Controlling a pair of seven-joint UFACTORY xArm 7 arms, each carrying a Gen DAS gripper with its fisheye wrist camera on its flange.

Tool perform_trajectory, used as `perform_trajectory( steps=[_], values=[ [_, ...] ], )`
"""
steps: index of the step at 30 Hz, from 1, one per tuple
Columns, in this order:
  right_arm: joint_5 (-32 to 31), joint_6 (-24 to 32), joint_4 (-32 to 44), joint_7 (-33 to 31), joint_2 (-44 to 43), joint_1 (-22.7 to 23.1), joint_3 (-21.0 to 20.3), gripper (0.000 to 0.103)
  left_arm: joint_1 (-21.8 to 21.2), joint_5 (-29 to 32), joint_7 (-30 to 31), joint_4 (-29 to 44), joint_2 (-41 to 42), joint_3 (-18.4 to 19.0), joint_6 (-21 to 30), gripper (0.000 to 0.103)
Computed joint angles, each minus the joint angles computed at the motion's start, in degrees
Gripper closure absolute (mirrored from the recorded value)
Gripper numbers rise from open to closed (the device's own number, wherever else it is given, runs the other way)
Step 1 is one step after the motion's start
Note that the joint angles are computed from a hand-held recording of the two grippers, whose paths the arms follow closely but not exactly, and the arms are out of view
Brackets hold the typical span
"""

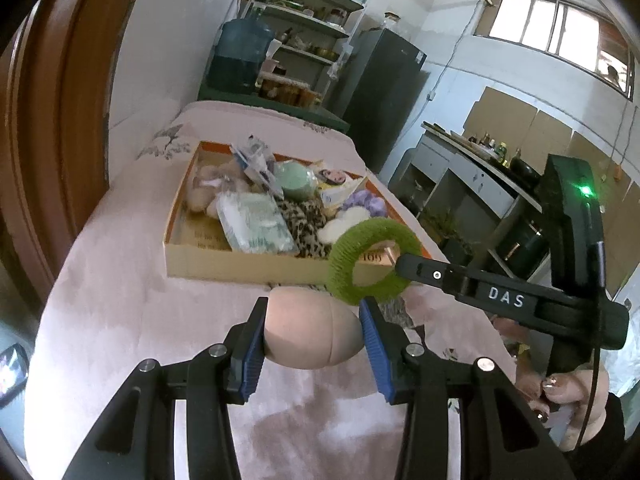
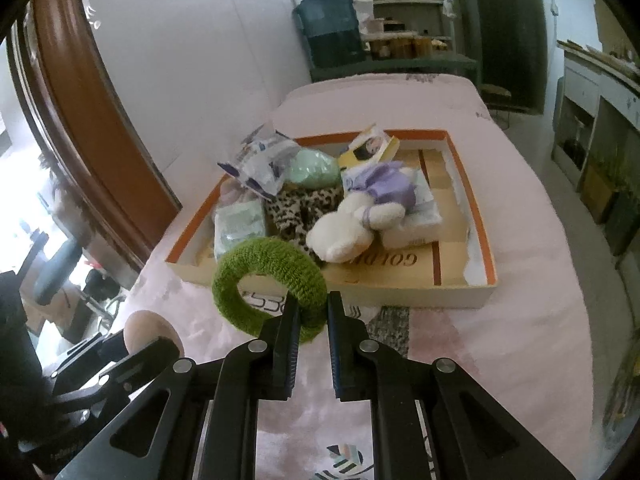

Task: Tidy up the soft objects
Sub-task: 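Carry the sponge and the green ring over into the tray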

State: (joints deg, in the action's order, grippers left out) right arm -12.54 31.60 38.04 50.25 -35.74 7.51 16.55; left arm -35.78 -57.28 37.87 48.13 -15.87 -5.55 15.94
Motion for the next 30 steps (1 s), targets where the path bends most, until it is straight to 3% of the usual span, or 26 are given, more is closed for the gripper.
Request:
perform_trajectory(
  steps=[18, 30],
  values=[
    [-2.2, 1.9, 2.9, -2.1, -1.2, -2.8, -0.6, 0.09, 2.0, 8.9, -5.0, 7.1, 4.4, -1.9, -1.9, 0.058],
    [-3.7, 1.7, 4.6, -3.4, -0.5, -5.2, -1.2, 0.09, 4.5, 10.7, -5.7, 15.0, 10.4, -3.5, -1.2, 0.058]
  ],
)
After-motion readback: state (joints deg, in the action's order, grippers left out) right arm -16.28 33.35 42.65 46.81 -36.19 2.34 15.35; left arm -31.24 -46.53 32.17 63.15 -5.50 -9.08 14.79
